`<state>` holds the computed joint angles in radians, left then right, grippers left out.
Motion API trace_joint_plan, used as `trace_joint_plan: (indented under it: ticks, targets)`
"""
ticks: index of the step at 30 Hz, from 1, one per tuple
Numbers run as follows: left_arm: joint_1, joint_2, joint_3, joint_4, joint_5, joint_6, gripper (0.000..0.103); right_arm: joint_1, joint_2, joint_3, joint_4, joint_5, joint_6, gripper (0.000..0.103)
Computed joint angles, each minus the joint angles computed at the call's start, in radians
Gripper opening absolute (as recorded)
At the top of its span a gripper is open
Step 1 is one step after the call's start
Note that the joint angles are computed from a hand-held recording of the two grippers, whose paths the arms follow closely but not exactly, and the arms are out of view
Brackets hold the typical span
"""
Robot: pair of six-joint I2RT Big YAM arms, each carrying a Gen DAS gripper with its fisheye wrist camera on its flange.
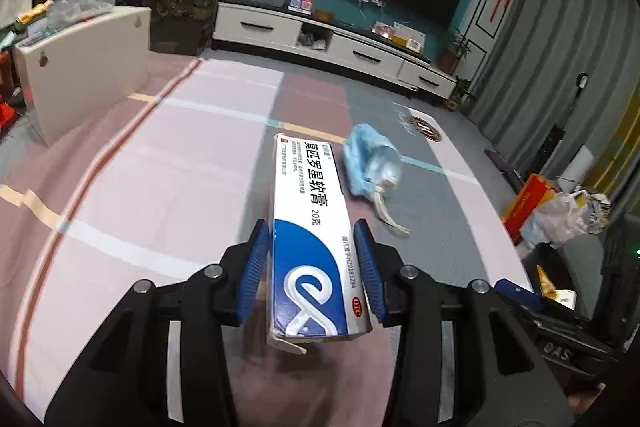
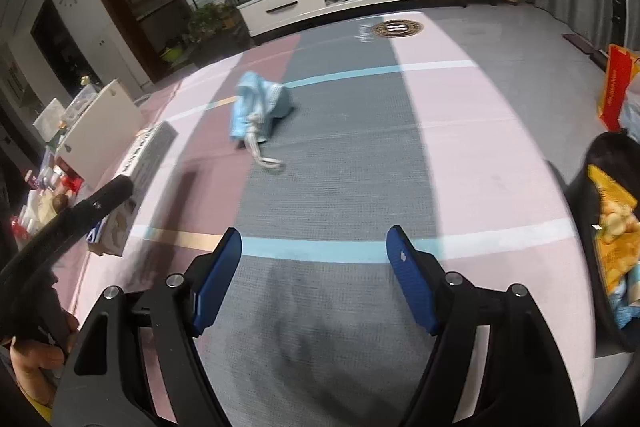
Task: Collect trash
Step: 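Grasp the white-and-blue medicine box with the left tool while the right tool grasps the blue face mask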
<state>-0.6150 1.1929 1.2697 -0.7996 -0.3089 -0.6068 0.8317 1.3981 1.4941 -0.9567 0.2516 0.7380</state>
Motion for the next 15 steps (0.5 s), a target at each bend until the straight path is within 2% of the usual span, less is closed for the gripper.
trace_joint_plan:
  ticks: [4,6,10,15]
  targets:
    - [0.052,-0.008,-0.017,0.015,0.062,-0.052,0.045,0.012,0.043,0.054,0.014,0.030,-0.023,0.074]
    - [0.073,-0.012,-0.021,0.025,0.088,-0.062,0.045,0.008,0.082,0.104,-0.013,0.050,-0.028,0.074]
    - [0.092,-0.007,-0.023,0.030,0.092,-0.081,0.045,-0.014,0.183,0.236,-0.069,0.054,-0.062,0.074]
    - [0.126,-0.001,-0.033,0.027,0.128,-0.132,0.045,-0.039,0.302,0.392,-0.090,0.021,-0.100,0.074]
